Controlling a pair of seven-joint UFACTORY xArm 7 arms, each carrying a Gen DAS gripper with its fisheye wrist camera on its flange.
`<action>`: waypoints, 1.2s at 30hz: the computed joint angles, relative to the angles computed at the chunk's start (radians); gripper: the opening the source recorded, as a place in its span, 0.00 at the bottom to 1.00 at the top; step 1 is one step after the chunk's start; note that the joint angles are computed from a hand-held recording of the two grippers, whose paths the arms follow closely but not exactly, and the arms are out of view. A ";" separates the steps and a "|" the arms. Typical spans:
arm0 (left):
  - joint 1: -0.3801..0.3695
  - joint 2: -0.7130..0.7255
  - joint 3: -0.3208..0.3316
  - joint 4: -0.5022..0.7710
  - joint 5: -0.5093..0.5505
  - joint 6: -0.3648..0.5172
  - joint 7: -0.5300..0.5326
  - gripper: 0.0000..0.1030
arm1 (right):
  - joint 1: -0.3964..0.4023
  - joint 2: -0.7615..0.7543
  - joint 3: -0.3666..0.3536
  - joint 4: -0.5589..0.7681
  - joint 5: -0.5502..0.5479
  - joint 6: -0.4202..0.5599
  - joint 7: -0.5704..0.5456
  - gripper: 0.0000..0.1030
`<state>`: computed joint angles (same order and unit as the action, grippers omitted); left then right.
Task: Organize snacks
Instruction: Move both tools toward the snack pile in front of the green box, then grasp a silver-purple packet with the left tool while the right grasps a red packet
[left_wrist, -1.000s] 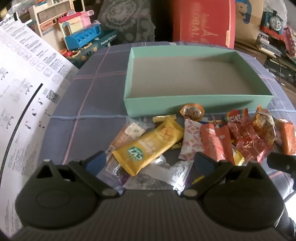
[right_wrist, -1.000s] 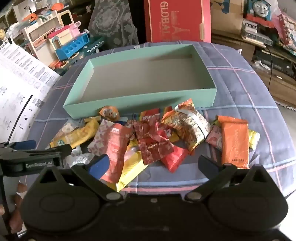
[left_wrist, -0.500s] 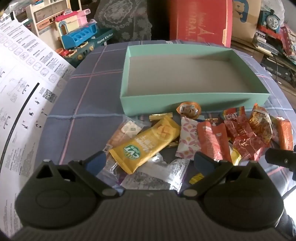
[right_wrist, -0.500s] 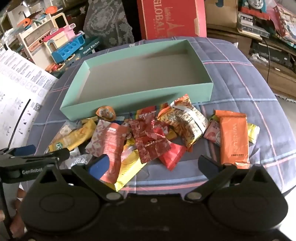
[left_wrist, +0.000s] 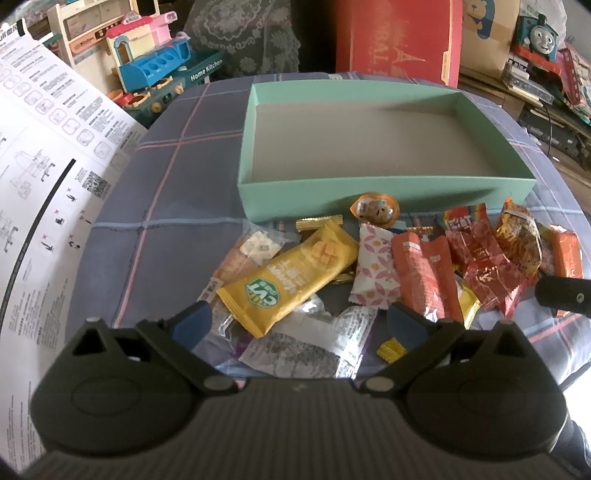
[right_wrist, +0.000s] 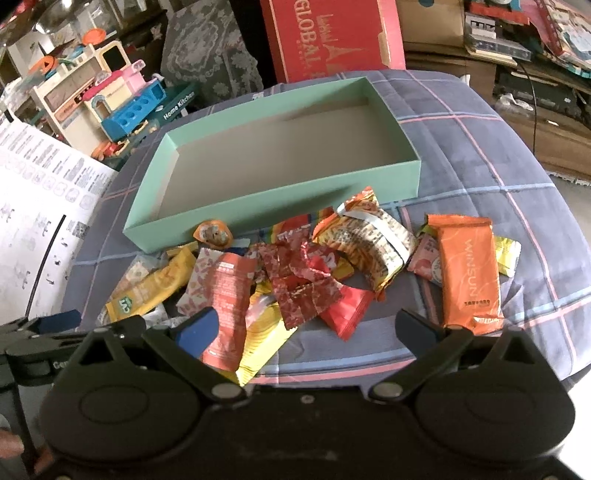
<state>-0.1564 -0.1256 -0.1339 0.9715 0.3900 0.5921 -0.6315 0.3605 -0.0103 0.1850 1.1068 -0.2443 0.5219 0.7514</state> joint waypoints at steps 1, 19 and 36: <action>0.000 0.000 0.001 0.000 -0.002 0.000 0.003 1.00 | -0.001 -0.003 -0.001 -0.005 0.006 -0.008 -0.001 1.00; 0.011 -0.010 0.011 -0.023 -0.034 -0.008 0.011 1.00 | -0.008 0.003 -0.006 -0.018 0.065 -0.060 -0.046 1.00; 0.000 0.063 0.017 -0.003 -0.141 0.030 0.017 1.00 | -0.007 0.081 0.002 0.026 0.384 -0.118 -0.331 0.50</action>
<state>-0.1568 -0.0627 -0.1169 0.9683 0.2487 0.6220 -0.6142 0.3531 0.0711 0.1872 1.1325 0.1392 0.4043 0.4203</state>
